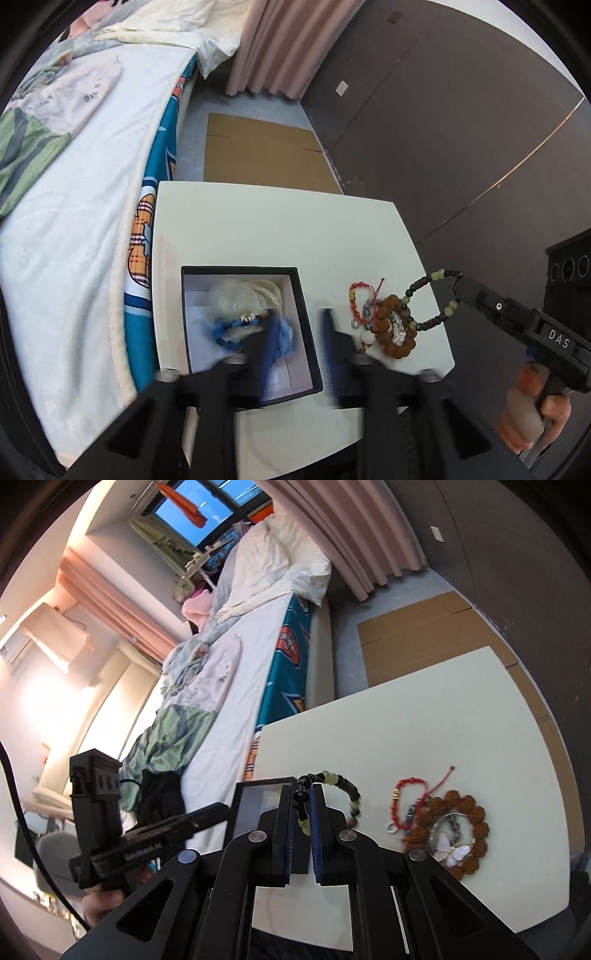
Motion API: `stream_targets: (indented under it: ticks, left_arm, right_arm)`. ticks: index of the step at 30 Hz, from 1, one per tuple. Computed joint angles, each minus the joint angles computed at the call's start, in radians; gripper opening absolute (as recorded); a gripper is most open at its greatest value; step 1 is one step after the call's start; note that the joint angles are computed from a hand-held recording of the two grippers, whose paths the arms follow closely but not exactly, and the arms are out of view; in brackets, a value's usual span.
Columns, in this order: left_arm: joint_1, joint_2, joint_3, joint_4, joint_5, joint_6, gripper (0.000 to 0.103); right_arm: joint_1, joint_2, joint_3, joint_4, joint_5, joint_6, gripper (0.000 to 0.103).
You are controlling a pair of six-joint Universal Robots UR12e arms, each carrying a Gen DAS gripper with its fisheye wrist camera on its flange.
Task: Organize jewelry
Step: 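Lower both bracelets into the black box and open both grippers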
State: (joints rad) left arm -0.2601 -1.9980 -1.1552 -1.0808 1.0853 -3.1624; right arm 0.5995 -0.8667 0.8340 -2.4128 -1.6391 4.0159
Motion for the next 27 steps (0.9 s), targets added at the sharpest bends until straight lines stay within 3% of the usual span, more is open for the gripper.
stream_targets:
  ticks: [2,8,18,23,25,27]
  left_arm:
    - [0.006,0.012,-0.021,0.043,0.005,-0.024,0.07]
    - [0.035,0.036,-0.053,0.095,0.006,-0.071,0.07]
    - [0.063,0.074,-0.092,0.137,0.022,-0.088,0.07]
    - [0.073,0.08,-0.097,0.142,0.029,-0.094,0.07]
    - [0.074,0.081,-0.097,0.14,0.029,-0.094,0.07]
    - [0.073,0.081,-0.097,0.139,0.025,-0.087,0.07]
  right_arm:
    - [0.002,0.011,-0.019,0.006,0.009,-0.007,0.01]
    - [0.01,0.055,-0.096,0.028,0.04,-0.033,0.01]
    - [0.019,0.183,-0.32,0.132,0.125,-0.082,0.01]
    - [0.019,0.223,-0.377,0.136,0.17,-0.097,0.01]
    - [0.024,0.246,-0.427,0.23,0.107,-0.101,0.011]
    - [0.017,0.247,-0.43,0.306,0.104,-0.051,0.024]
